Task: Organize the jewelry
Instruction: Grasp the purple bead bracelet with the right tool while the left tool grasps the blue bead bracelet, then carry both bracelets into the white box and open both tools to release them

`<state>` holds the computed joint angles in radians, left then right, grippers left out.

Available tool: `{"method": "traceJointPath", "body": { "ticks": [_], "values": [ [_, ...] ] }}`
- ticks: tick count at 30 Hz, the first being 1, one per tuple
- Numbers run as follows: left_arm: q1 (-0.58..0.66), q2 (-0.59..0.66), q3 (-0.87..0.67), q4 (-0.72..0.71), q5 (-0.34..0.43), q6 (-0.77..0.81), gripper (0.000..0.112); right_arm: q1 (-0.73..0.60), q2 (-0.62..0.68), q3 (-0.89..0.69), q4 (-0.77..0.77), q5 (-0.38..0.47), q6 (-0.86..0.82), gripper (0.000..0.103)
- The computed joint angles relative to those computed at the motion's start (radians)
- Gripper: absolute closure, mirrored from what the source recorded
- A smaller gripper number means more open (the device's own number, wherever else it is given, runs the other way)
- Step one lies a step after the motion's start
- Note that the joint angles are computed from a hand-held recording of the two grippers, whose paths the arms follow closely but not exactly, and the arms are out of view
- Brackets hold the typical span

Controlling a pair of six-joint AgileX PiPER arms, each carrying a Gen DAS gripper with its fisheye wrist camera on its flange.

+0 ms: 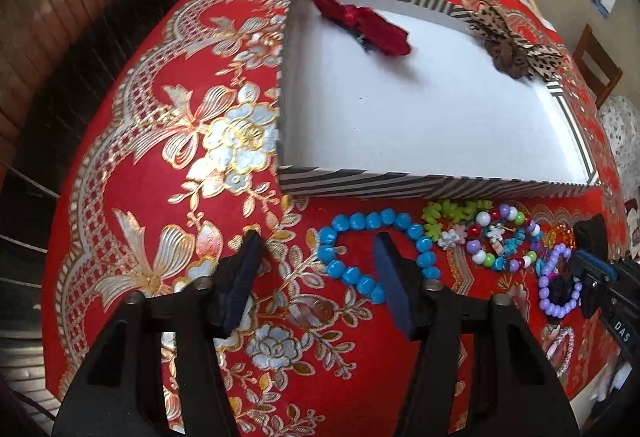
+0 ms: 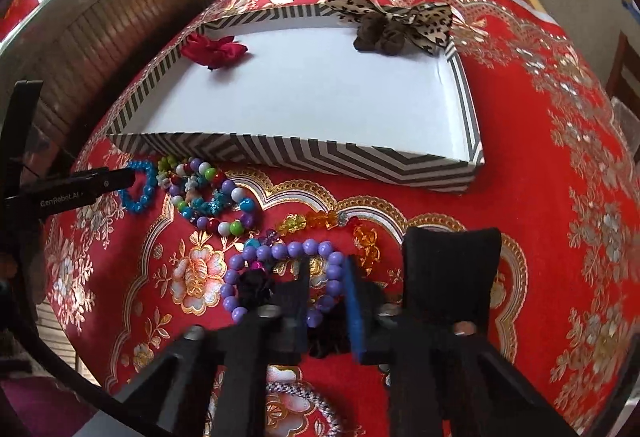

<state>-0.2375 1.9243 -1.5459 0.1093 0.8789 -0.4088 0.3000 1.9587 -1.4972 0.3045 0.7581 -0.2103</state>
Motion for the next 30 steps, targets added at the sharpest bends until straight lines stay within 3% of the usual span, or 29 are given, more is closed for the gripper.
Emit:
{"method": "traceJointPath", "body": {
  "ticks": [1, 4, 12, 30],
  "values": [
    [-0.006, 0.005, -0.006, 0.014, -0.001, -0.003, 0.09, -0.002, -0.004, 0.005, 0.004, -0.002, -0.005, 0.095],
    [0.014, 0.014, -0.02, -0.067, -0.003, 0.067, 0.104, -0.019, -0.036, 0.031, 0.064, -0.006, -0.049, 0.095],
    [0.057, -0.064, 0.01, -0.205, -0.004, 0.168, 0.105, -0.035, -0.137, 0.03, 0.162, 0.0, -0.103, 0.095],
    [0.056, -0.166, -0.093, -0.24, 0.039, 0.173, 0.105, -0.068, -0.16, -0.095, 0.273, 0.041, -0.149, 0.095]
  ]
}}
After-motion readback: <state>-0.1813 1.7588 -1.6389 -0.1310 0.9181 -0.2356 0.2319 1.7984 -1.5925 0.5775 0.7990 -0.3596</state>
